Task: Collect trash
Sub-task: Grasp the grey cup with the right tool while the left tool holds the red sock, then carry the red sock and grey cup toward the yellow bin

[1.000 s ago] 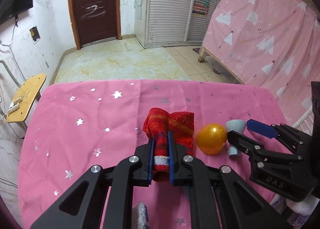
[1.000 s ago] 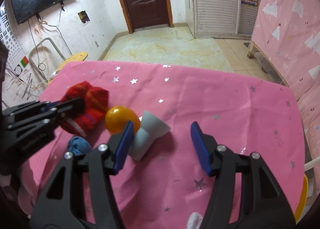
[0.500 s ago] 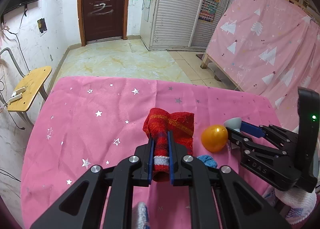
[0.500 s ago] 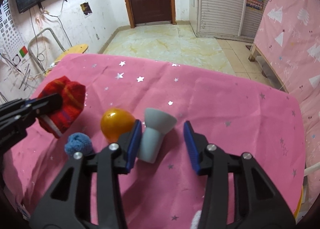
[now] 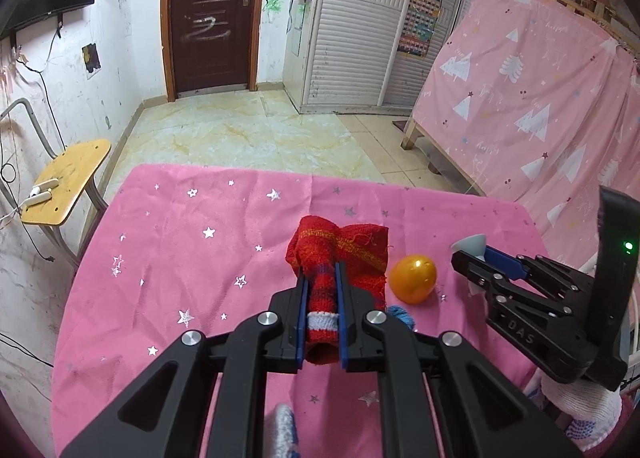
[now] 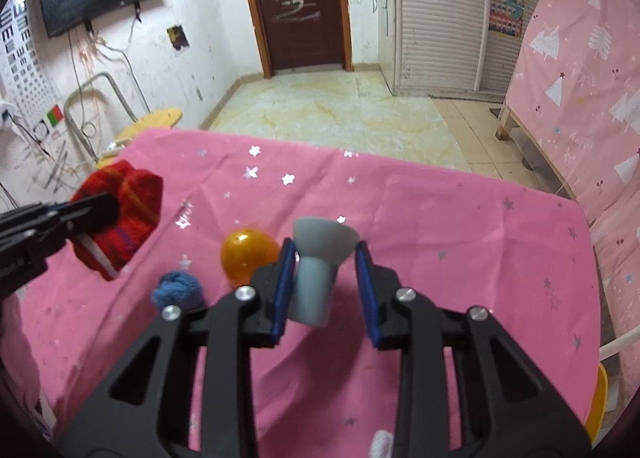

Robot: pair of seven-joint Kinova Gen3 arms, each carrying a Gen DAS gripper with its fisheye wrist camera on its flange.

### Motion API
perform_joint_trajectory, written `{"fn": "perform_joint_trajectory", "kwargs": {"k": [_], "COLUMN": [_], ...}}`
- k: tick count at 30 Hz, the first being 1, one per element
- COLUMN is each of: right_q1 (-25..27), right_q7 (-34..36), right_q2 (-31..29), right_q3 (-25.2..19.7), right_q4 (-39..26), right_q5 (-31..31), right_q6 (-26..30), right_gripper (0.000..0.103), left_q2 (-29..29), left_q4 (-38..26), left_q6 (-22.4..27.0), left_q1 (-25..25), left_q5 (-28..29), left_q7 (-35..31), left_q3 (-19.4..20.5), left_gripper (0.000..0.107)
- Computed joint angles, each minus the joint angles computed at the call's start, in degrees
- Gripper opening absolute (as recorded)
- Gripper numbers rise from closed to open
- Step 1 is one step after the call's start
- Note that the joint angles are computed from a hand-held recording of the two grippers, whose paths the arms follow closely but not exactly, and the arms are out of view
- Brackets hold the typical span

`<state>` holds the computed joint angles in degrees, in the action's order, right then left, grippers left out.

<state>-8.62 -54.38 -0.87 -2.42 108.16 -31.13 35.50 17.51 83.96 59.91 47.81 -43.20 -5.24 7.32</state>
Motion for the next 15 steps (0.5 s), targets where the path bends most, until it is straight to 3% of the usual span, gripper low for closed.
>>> {"fn": "perform_joint_trajectory", "kwargs": {"k": [15], "right_q1": [3.74], "right_q7": [15.91], "right_q2": [-8.96], "right_q3": [11.41], "right_q4": [6.17], "right_q5": [-14.54], "right_q6": [2.9], "right_gripper": [0.029], "left_q2": [4.51], "left_q4": [-11.09], "left_q6": [6.3], "left_q1": [7.27], "left_q5": [-3.8], "left_q7": [-2.61], "left_q3": [-0.12], "left_gripper": [0.004]}}
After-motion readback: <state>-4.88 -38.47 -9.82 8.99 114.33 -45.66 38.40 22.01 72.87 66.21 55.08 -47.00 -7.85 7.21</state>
